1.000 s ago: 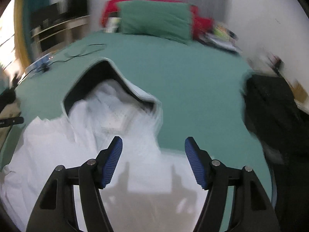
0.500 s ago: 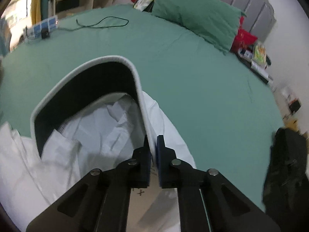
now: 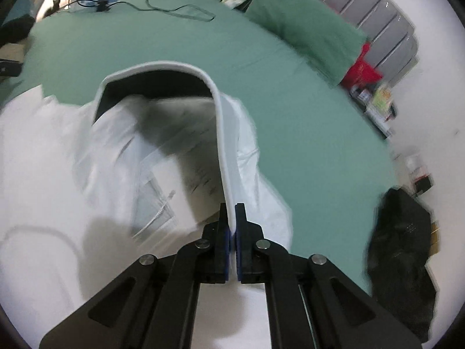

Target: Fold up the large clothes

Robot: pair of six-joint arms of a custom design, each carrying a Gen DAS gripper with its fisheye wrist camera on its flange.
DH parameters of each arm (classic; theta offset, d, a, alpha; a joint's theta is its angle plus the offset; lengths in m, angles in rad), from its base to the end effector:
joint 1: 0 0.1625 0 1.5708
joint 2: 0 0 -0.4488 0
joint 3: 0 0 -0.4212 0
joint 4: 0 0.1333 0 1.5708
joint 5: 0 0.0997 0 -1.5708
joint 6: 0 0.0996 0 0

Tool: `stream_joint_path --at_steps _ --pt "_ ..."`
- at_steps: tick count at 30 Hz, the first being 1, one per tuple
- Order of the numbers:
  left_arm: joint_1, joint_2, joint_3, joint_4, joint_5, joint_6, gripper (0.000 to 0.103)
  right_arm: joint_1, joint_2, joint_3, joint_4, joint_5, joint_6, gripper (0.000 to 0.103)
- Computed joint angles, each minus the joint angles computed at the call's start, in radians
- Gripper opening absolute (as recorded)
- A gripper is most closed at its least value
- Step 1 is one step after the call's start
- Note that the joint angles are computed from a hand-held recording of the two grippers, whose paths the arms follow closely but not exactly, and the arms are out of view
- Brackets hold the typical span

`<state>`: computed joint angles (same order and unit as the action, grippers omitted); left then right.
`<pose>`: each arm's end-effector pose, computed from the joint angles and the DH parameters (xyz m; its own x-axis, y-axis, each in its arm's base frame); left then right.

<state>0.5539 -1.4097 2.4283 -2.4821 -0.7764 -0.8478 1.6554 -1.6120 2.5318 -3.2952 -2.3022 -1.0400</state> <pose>-0.2196 -0.3761 0.1668 -0.8349 0.0287 -0.5496 0.3318 0.8230 -0.4610 0.0969 -0.3524 0.2963 -0.3455 -0.3849 0.8559 -0.7043 0.7091 0.0346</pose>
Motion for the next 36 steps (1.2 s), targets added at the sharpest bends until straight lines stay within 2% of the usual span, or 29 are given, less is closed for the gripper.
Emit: stream_joint_path --at_steps 2,4,7,10,12,13,14,16,17,19,21,22,24,26,30,31,32,34,35,36 --pt "0.000 0.011 -0.004 -0.002 0.007 -0.001 0.046 -0.067 -0.088 -0.007 0.197 0.122 0.143 0.012" --pt "0.001 0.024 -0.007 -0.010 0.008 0.001 0.046 -0.136 -0.142 -0.011 0.274 0.231 0.213 0.013" --pt "0.000 0.038 -0.009 -0.014 0.013 -0.008 0.046 -0.197 -0.214 -0.039 0.404 0.359 0.292 0.020" --pt "0.034 0.039 -0.005 -0.074 -0.046 -0.005 0.046 -0.185 -0.267 -0.057 0.490 0.383 0.301 0.026" --pt "0.037 0.039 -0.003 -0.080 -0.032 -0.011 0.046 -0.170 -0.307 -0.080 0.555 0.416 0.296 0.033" --pt "0.031 0.039 0.000 -0.081 -0.012 -0.004 0.046 -0.166 -0.328 -0.090 0.577 0.438 0.295 0.046" --pt "0.025 0.039 0.002 -0.079 0.012 -0.002 0.046 -0.161 -0.344 -0.106 0.595 0.461 0.297 0.063" --pt "0.020 0.033 0.005 -0.072 0.036 -0.012 0.046 -0.156 -0.353 -0.130 0.582 0.510 0.309 0.078" --pt "0.021 0.030 0.007 -0.075 0.040 -0.017 0.046 -0.150 -0.359 -0.137 0.574 0.530 0.325 0.079" --pt "0.027 0.027 0.009 -0.083 0.041 -0.017 0.046 -0.138 -0.317 -0.174 0.537 0.532 0.366 0.079" --pt "0.033 0.025 0.004 -0.060 0.048 -0.027 0.046 -0.133 -0.247 -0.215 0.497 0.501 0.424 0.079" --pt "0.036 0.027 0.000 -0.056 0.049 -0.029 0.046 -0.146 -0.215 -0.242 0.510 0.501 0.451 0.079" --pt "0.043 0.029 -0.003 -0.055 0.043 -0.027 0.046 -0.169 -0.137 -0.316 0.614 0.494 0.515 0.080" --pt "0.047 0.034 -0.006 -0.058 0.042 -0.013 0.046 -0.171 -0.073 -0.350 0.669 0.456 0.549 0.081" --pt "0.054 0.038 -0.010 -0.044 0.033 -0.005 0.046 -0.179 -0.027 -0.348 0.775 0.508 0.477 0.089" --pt "0.054 0.037 -0.009 -0.042 0.030 -0.006 0.046 -0.174 -0.017 -0.337 0.782 0.495 0.439 0.090" --pt "0.056 0.035 -0.009 -0.039 0.026 -0.006 0.046 -0.161 -0.001 -0.330 0.774 0.458 0.408 0.090" --pt "0.056 0.032 -0.008 -0.037 0.020 -0.002 0.046 -0.119 0.057 -0.302 0.715 0.310 0.305 0.090" --pt "0.055 0.030 -0.006 -0.037 0.019 -0.002 0.046 -0.107 0.083 -0.295 0.696 0.259 0.264 0.093" --pt "0.055 0.029 -0.006 -0.037 0.019 0.001 0.046 -0.102 0.095 -0.287 0.673 0.245 0.227 0.095"
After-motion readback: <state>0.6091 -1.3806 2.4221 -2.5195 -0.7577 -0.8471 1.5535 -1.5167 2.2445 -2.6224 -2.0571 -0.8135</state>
